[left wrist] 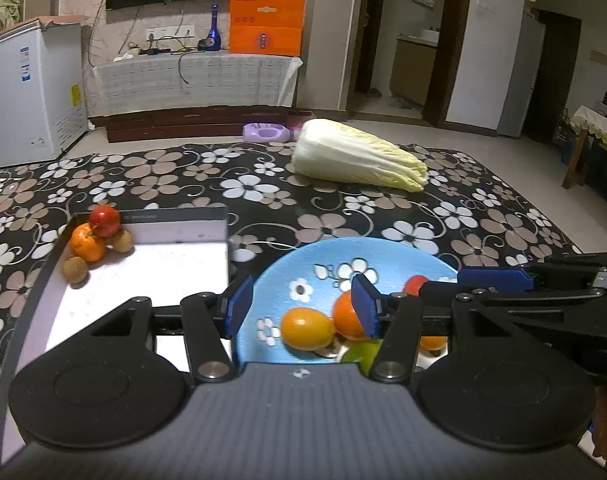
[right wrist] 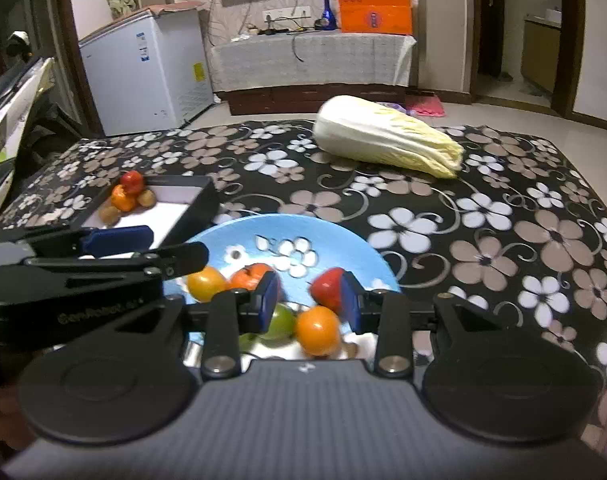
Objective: Organize fruits
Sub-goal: 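Open both grippers to release the fruits and lift away, then move both open grippers back over the white tray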
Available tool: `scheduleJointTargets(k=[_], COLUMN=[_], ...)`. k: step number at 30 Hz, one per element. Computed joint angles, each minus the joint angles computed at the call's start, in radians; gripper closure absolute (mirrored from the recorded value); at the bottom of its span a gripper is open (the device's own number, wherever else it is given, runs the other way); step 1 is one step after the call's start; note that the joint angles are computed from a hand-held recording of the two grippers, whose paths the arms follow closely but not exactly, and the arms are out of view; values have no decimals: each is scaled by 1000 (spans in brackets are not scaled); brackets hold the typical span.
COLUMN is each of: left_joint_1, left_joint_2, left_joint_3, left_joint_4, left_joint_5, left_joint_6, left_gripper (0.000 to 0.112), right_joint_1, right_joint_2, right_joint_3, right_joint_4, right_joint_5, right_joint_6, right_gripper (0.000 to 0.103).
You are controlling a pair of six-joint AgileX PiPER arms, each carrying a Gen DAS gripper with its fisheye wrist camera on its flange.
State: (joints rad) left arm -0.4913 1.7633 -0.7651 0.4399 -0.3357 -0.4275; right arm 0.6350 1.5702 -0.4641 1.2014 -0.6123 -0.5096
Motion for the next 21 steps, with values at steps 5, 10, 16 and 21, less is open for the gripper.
scheduleJointTargets(k=[5, 10, 16, 21], left_joint_1=[55, 108, 179, 239], left_joint_2=[-2, -9, -9, 3], left_joint_3=[-9, -11, -12, -15], left_joint_4=[66, 112, 201, 288], left_joint_5=[12, 25, 36, 31], left_joint_6=[-57, -80, -131, -179], left_gripper=[51, 51, 51, 50], right_joint_1=[10, 19, 27, 31], right_joint_2=[35, 80, 144, 200], right_joint_3=[-59, -128, -218, -291], right_joint_4=[-10, -20, -24, -33], right_joint_5=[5, 13, 20, 38], right_joint_6=[2, -1, -7, -12], right_gripper=[66, 66, 66, 66])
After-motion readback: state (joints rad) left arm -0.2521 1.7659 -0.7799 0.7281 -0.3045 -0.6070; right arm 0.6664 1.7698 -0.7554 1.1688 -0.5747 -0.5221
